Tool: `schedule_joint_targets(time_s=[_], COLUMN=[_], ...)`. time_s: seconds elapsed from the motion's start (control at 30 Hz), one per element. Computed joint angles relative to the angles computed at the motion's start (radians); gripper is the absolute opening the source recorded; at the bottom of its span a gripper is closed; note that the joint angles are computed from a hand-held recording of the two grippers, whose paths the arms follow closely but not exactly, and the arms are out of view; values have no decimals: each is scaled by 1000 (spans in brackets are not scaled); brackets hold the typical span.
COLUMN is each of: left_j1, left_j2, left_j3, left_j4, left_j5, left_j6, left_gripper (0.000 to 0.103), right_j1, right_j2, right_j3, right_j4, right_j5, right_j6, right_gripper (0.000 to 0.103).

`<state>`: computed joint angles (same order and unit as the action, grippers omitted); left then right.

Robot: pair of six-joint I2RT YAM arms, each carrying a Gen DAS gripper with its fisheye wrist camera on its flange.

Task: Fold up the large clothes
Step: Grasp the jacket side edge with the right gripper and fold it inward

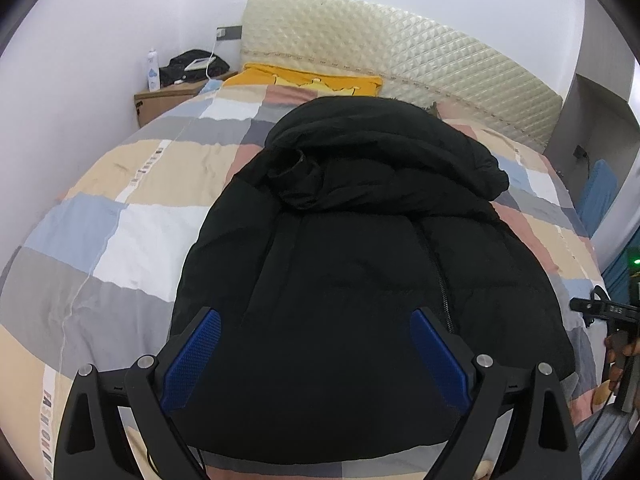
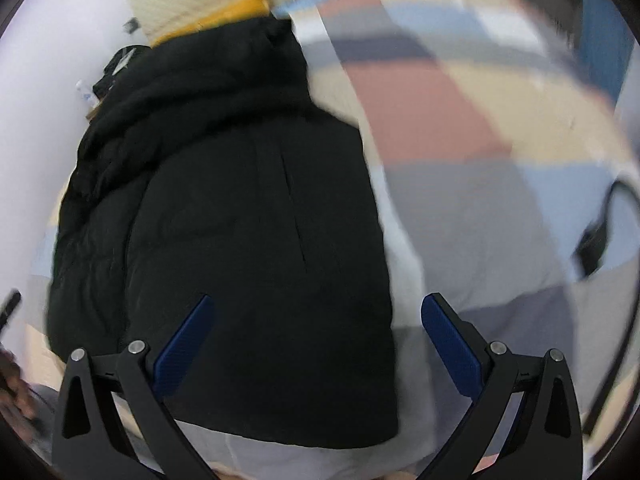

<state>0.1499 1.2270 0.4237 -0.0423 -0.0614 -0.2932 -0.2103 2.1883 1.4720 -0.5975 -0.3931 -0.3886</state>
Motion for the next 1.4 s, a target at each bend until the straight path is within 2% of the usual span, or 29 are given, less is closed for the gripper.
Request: schedule_joint_targets(time_s=[0.07,0.17,0.47,0.57,0.67,0.7,0.73,0.77,0.87,0.9,0.93,1.03,1.13,1.27,1.4], left_j1=[15,39,61,68,88,94,99,100,101,106,107,112,116,211,349], left_j2=[16,42,86,103,115,120,128,137,159,163,165,175,188,191,250], left_j3=[7,14,17,24,26,26,28,31,34,31,31,33,38,48,119], left_j4=[-2,1,-4,-9,-11,-10,-12,-14,-15,-11,-12,-11,-17,-38,-126], left_j5=[26,69,109,114,154,163,171,170,167,173,176,178,183,289,363], left_j6=[-4,-11,-19,-20,-21,-20,-21,-22,-31,-30,-32,-34,-28,25,117], left_gripper=[96,96,96,96,96,96,96,96,96,96,96,96,96,96,96], right_j1=[-18,-24,-65,-68,-55,-52,-46,-49,-61,-65,-67,-72,-66,-73,-89], right_j2=[112,156,361,360,333,282,243,221,189,187,187,164,121,108,130], right_j3=[108,128,348,347,326,269,229,206,185,187,192,169,110,103,129], right_j4=[-87,-103,-406,-436,-471,-428,-382,-370,-382,-384,-385,-344,-259,-242,-268], right_j5=[-3,31,-137,-188,-283,-306,-322,-341,-419,-425,-422,-420,-430,-451,-433], right_j6=[51,93,100,66,-12,-28,-25,-35,-77,-81,-80,-72,-41,-33,-39], right_gripper=[103,103,103,103,101,93,81,75,48,32,24,14,11,11,10])
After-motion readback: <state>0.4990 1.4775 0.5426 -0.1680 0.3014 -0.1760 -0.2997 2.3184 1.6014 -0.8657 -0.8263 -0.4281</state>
